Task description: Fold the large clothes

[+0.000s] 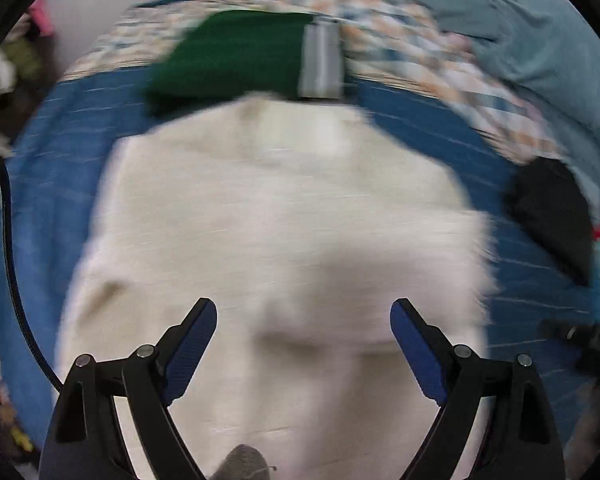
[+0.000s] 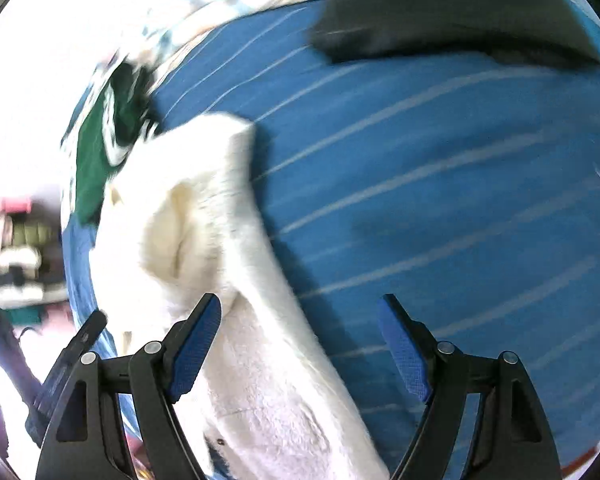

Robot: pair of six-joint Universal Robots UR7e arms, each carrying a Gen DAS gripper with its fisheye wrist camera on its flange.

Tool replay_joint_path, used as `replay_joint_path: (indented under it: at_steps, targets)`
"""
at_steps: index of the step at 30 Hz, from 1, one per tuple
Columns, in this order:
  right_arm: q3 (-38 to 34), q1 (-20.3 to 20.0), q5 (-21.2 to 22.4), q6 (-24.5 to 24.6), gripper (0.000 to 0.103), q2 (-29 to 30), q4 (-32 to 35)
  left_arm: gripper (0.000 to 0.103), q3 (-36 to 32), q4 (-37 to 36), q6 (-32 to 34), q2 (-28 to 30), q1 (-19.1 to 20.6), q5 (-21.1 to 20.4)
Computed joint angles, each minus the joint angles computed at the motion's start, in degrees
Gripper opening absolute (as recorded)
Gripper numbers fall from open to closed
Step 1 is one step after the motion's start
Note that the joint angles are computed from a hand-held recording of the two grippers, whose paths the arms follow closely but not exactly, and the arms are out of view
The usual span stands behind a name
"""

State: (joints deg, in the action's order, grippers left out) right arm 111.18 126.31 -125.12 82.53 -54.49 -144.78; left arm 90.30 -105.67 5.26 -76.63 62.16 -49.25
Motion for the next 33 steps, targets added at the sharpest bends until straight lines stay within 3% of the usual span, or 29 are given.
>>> replay_joint_path:
  at_steps: [2,3,5,7,10,12,14,16,19,22,25,27,31,33]
  targets:
    - [-4.3,-1.9,1.1,-6.4,0.082,3.0,4.8,0.089,1.5,-3.3,2.7,-0.5,1.2,7.7]
    - [-6.3,-2.9,2.0,-9.4,0.082,4.6,7.4,0.089,2.5,-6.4,5.7,-0.1,2.9,13.0]
    - [-11.8,-5.1,4.4,-17.4,0.082,9.6,11.1,0.089,3.6,-13.7,11.3,1.9,5.9,19.8]
    - [-17.0,-6.6,5.2,-22.1,0.081,14.0,15.7,0.089,3.1,-21.5,16.6,5.3,8.7,24.3]
    - [-22.6,-7.3,2.0,-24.8,0.076,18.8,19.6,0.089,-0.1,-35.0,25.2,12.3,11.9,28.3]
    - [-22.6,-7.6,0.4,-23.5,0.059,19.2,17.4,0.089,-3.0,-38.6,26.8,15.3,13.1,29.1]
    - [-20.3,-7.5,-1.4,-19.8,0.050,17.8,13.3,0.092,-6.5,-36.0,23.2,17.2,13.8,28.6]
    - [-17.0,-7.2,-3.6,-14.7,0.050,15.6,10.1,0.094,-8.8,-29.2,17.3,17.8,14.2,28.7]
    - [-11.7,-7.1,-6.5,-4.1,0.050,12.1,9.6,0.096,-9.4,-30.5,18.4,18.4,14.6,27.8]
    - [-8.3,-8.3,-4.4,-1.0,0.050,11.2,4.5,0.101,-10.8,-25.9,14.6,18.2,15.0,26.3]
    - [-14.6,-8.2,-3.1,-0.2,0.050,13.1,14.3,0.101,-12.9,-16.6,7.7,16.9,14.9,25.0]
    - [-18.2,-7.5,-2.4,0.4,0.053,13.7,20.7,0.101,-11.9,-14.0,7.3,14.8,14.1,24.0]
    - [-22.0,-5.7,-1.3,0.1,0.053,14.2,24.8,0.101,-7.2,-22.1,16.1,12.0,12.9,24.4]
    - [-25.3,-5.0,-0.9,4.0,0.053,14.6,31.0,0.101,-7.3,-25.6,19.7,12.9,13.4,24.5]
